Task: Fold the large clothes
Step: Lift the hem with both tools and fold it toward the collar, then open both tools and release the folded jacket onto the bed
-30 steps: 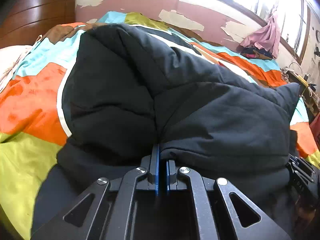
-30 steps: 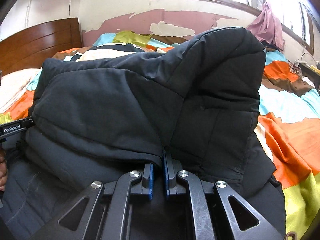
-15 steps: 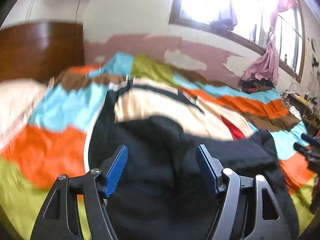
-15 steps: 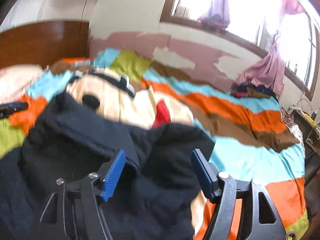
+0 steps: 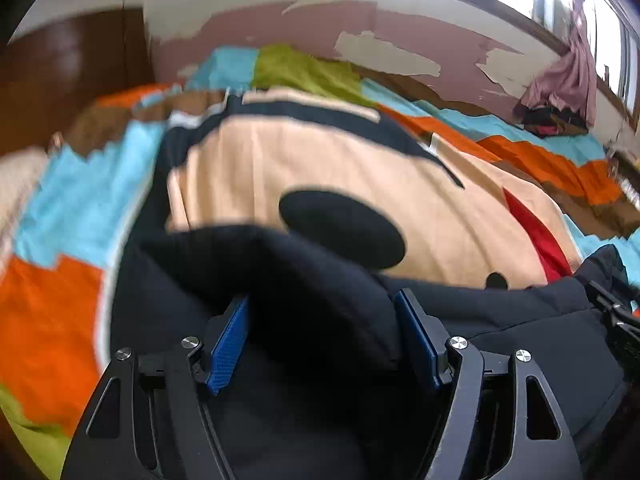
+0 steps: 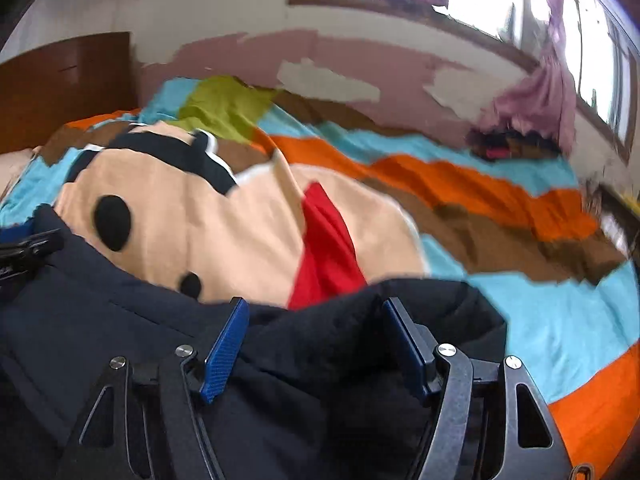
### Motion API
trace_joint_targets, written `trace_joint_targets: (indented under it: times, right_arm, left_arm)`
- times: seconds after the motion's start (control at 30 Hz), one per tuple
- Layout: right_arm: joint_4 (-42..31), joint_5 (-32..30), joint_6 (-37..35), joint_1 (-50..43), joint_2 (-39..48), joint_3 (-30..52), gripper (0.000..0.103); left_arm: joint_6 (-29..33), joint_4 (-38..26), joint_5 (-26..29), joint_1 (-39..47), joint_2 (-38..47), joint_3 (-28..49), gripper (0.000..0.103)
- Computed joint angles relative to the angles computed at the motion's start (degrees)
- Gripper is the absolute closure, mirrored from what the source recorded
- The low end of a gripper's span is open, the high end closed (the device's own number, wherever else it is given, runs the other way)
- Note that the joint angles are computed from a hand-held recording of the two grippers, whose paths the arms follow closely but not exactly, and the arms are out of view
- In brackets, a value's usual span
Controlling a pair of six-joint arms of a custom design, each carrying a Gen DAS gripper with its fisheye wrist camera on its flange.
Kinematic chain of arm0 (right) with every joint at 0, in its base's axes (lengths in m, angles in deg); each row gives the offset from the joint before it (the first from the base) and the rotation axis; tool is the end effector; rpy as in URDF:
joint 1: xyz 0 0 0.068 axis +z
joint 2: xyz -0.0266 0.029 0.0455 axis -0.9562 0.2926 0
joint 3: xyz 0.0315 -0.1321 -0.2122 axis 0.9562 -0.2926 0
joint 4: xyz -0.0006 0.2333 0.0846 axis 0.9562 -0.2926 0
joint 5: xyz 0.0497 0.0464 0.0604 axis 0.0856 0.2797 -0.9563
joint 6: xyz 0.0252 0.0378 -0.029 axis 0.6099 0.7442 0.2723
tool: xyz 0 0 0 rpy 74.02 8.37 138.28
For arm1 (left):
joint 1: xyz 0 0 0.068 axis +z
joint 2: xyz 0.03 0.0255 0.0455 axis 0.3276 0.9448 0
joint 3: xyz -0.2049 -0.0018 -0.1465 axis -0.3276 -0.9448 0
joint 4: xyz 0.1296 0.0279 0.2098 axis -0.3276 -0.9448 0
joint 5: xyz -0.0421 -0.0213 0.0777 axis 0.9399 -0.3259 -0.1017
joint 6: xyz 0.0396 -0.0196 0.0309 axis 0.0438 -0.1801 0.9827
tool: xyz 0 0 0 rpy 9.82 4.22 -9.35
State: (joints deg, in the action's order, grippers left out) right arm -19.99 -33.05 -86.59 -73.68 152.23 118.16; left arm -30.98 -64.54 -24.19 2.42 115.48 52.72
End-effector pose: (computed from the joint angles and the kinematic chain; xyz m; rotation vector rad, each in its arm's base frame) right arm 0.3437 0.0030 0.2355 -0.3215 2.1805 0.1046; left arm 0.2788 -0.0739 0.2720 -0.2204 2.2808 -0.0320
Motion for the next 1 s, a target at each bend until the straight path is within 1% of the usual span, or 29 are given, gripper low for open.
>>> trace_joint_targets:
  times: [0.03, 0.07, 0.1, 0.13, 0.2, 0.27, 0.3, 0.33, 0.37, 0.4, 0.43, 0.47, 0.5, 0.57, 0.67, 0.7, 0.77, 0.8, 0.87, 0.93, 1.0]
  right_arm:
    - [0.32, -1.24, 1.28, -0.93, 1.67, 0.18, 0.037]
    - [1.63, -4.43, 2.89, -2.54, 3.19, -0.24, 0.037]
    - [2.78, -6.21, 3.97, -3.45, 3.98, -0.59, 0.036]
    - [3.54, -7.49, 4.59, -4.03, 4.84, -0.71, 0.034]
    - [1.83, -7.94, 4.75, -4.24, 6.46, 1.1, 0.033]
    - [0.86, -6.76, 4.3, -3.59, 5.81, 1.19, 0.033]
    - [-0.06, -7.16, 3.67, -3.76, 4.53, 1.02, 0.033]
    - [-1.03, -8.02, 3.48, -4.37, 2.2, 0.46, 0.033]
    - [-0.32, -9.3, 4.19, -5.21, -0.54, -1.21, 0.032]
    - [1.39, -13.05, 5.74, -6.84, -4.76, -4.08, 0.03]
    - [1.98, -15.95, 6.82, -7.94, -7.48, -5.55, 0.03]
    - [1.56, -18.21, 7.55, -8.64, -9.76, -6.27, 0.028]
    - [-0.29, -18.91, 7.3, -8.3, -10.98, -5.86, 0.028]
    - [-5.33, -16.63, 4.37, -5.78, -11.52, -4.2, 0.027]
    - [-6.78, -12.38, -0.62, -2.53, -13.42, -6.53, 0.027]
    - [-6.9, -11.1, -1.8, -1.91, -13.54, -7.15, 0.027]
    - [-6.0, -7.13, -4.94, -0.4, -13.5, -10.27, 0.027]
    - [-5.01, -6.06, -5.63, -0.07, -13.16, -11.8, 0.027]
    - [-1.62, -6.72, -4.97, -0.66, -11.18, -14.39, 0.017]
    - [1.12, -9.67, -2.99, -2.36, -8.93, -15.41, 0.014]
    - [3.06, -11.24, -1.89, -3.08, -7.93, -15.95, 0.013]
  left_arm:
    - [-0.54, 1.74, 1.78, 1.05, -0.65, -1.88, 0.028]
    - [-1.38, 3.34, 3.52, 1.95, -1.13, -3.35, 0.028]
    - [-1.83, 4.72, 4.37, 2.51, -1.31, -4.35, 0.027]
    - [-1.74, 5.36, 4.0, 2.46, -1.22, -4.67, 0.026]
    - [-1.56, 3.45, 2.68, 2.15, 0.09, -2.99, 0.024]
    - [-1.34, -1.07, 0.57, 1.13, 0.44, -0.04, 0.024]
    - [-1.36, -3.63, -1.67, -0.03, -0.35, 1.32, 0.026]
    - [-1.67, -4.41, -3.33, -1.25, -2.11, 1.45, 0.028]
    - [-1.65, -2.9, -3.92, -2.73, -5.78, -0.57, 0.028]
    - [-0.25, 0.87, -2.93, -4.24, -12.04, -4.36, 0.028]
    - [0.99, 3.64, -3.35, -5.68, -15.41, -6.74, 0.028]
    - [1.71, 3.58, -4.93, -7.56, -17.0, -6.84, 0.027]
    - [2.22, 1.75, -5.03, -9.36, -17.48, -5.69, 0.027]
    - [2.62, -1.3, -3.81, -11.23, -16.53, -3.67, 0.027]
    - [5.28, -6.3, -5.59, -14.0, -13.82, -1.75, 0.027]
    - [5.95, -6.93, -5.65, -14.3, -12.09, -1.51, 0.027]
    - [6.31, -8.18, -5.46, -14.97, -9.77, -3.31, 0.026]
    - [7.07, -7.06, -3.84, -14.32, -9.75, -5.56, 0.025]
    - [6.93, -3.24, -3.14, -14.27, -11.41, -10.51, 0.022]
    - [6.31, -0.32, -3.82, -14.73, -12.62, -13.52, 0.019]
    - [5.41, 2.27, -5.61, -15.74, -12.34, -15.34, 0.018]
